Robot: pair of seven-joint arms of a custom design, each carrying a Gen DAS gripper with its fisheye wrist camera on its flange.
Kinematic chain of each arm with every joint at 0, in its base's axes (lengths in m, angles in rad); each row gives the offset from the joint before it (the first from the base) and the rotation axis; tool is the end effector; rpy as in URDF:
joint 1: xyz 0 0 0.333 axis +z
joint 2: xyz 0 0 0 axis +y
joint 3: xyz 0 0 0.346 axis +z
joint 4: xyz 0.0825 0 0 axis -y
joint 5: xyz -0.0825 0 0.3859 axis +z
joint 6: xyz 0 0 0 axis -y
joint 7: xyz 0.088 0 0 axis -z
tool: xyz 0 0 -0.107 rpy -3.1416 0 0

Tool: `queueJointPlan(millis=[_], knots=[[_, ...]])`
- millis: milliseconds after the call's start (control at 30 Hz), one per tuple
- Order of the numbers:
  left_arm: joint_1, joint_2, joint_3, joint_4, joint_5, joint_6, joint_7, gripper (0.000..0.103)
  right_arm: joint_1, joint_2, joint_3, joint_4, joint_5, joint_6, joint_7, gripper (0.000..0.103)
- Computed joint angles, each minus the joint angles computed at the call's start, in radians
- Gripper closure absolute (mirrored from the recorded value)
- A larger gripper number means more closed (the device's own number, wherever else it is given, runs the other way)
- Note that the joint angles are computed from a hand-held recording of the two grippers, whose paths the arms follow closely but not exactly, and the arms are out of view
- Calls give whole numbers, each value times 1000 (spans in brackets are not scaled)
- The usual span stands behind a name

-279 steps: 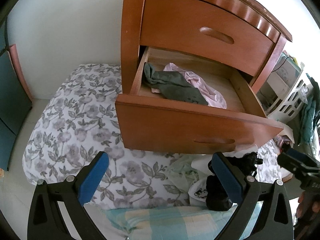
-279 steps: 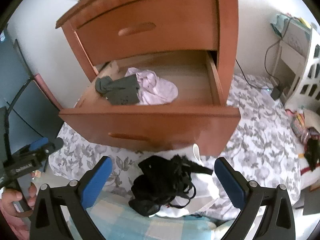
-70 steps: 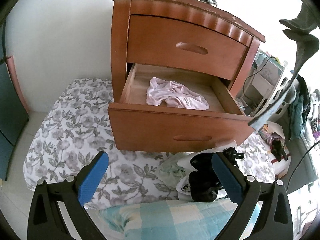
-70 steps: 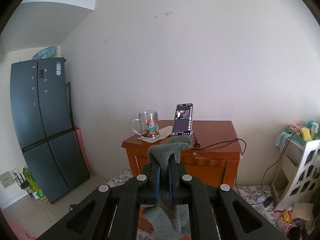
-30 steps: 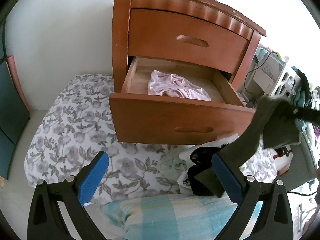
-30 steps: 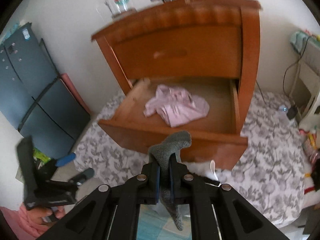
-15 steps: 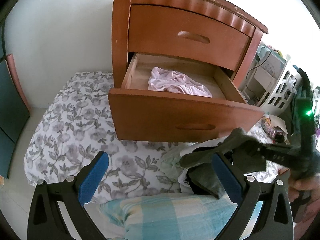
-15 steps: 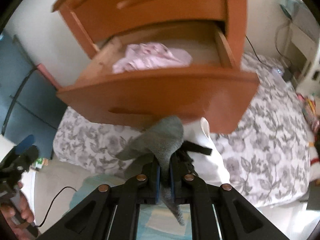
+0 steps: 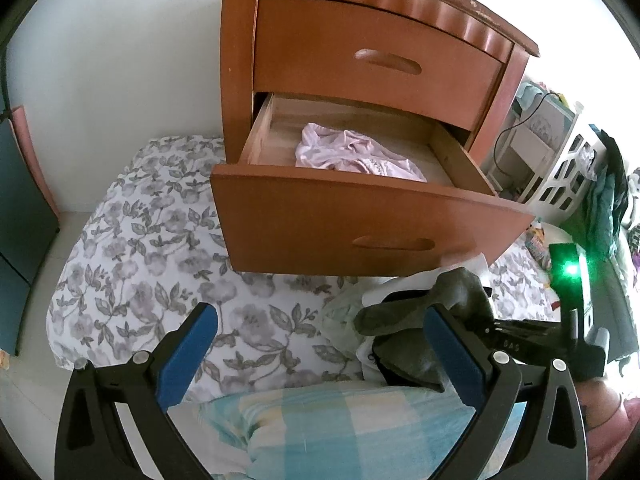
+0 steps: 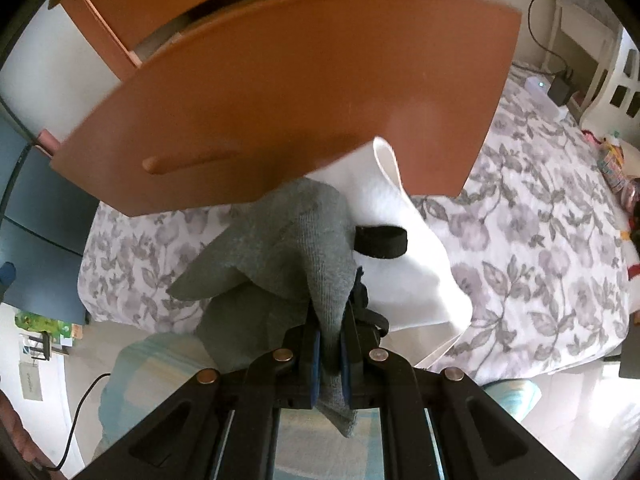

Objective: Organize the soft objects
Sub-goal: 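Carry the grey sock down and lower it onto the pile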

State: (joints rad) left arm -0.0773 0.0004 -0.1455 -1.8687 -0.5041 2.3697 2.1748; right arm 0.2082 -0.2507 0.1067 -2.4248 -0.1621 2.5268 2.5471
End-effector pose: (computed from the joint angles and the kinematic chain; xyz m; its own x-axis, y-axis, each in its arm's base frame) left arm 0.5885 -0.1391 0.5942 -0.5602 -0.8136 0.1559 -0.7149 0.3797 -0.5871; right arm 0.4537 0.1516 0.4668 -0.4821 -0.8561 -0.1859 -0.7952 0.5167 -0.3174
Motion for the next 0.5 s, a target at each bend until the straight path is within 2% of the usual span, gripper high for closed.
queueJointPlan(millis=[500], knots=[[2, 10, -3, 3, 23, 0, -19, 1, 12, 47, -16, -14, 58, 7, -13, 93]])
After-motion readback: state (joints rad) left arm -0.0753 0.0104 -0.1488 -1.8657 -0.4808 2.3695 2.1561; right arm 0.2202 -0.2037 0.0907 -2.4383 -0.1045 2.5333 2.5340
